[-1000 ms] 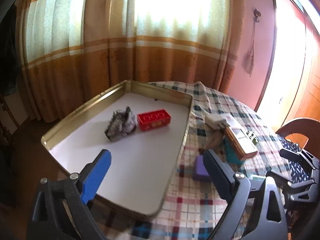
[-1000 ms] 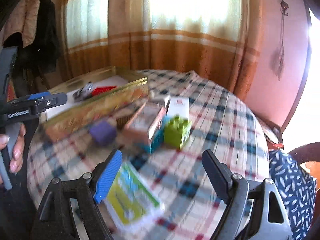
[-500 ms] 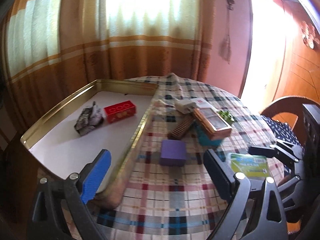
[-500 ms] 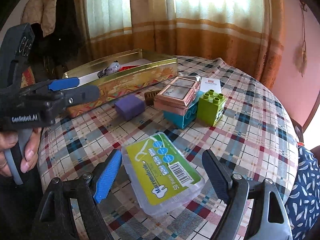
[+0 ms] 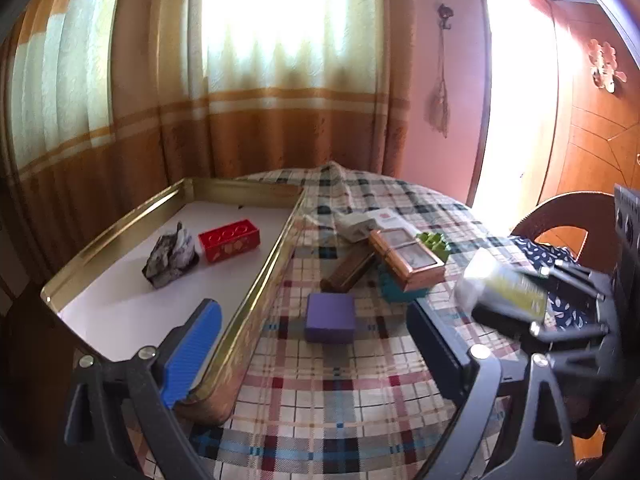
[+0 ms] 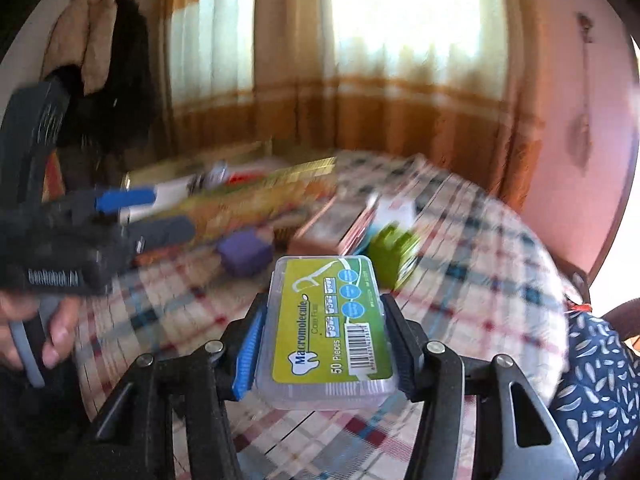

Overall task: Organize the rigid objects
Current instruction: 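Grasp the clear floss-pick case with the right gripper and lift it, then grasp the purple block with the left gripper while the right gripper holds the case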

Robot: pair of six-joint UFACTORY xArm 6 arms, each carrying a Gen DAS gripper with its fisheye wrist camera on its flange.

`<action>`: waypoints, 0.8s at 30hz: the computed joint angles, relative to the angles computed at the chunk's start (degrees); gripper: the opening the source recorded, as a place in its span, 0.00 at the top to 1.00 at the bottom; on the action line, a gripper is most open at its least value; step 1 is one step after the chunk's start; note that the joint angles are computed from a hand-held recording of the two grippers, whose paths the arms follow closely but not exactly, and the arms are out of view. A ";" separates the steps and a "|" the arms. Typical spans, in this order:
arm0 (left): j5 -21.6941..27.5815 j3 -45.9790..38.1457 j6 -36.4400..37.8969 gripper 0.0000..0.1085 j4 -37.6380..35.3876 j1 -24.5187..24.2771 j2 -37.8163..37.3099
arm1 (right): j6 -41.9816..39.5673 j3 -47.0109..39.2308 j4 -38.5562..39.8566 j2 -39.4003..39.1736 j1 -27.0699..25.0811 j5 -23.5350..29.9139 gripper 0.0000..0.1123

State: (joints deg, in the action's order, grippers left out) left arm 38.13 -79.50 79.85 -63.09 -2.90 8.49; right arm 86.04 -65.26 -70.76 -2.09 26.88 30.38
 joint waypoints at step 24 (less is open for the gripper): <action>8.73 -12.10 -18.99 0.48 23.35 -4.83 9.72 | 7.93 -6.00 -2.06 3.99 -1.14 7.80 0.50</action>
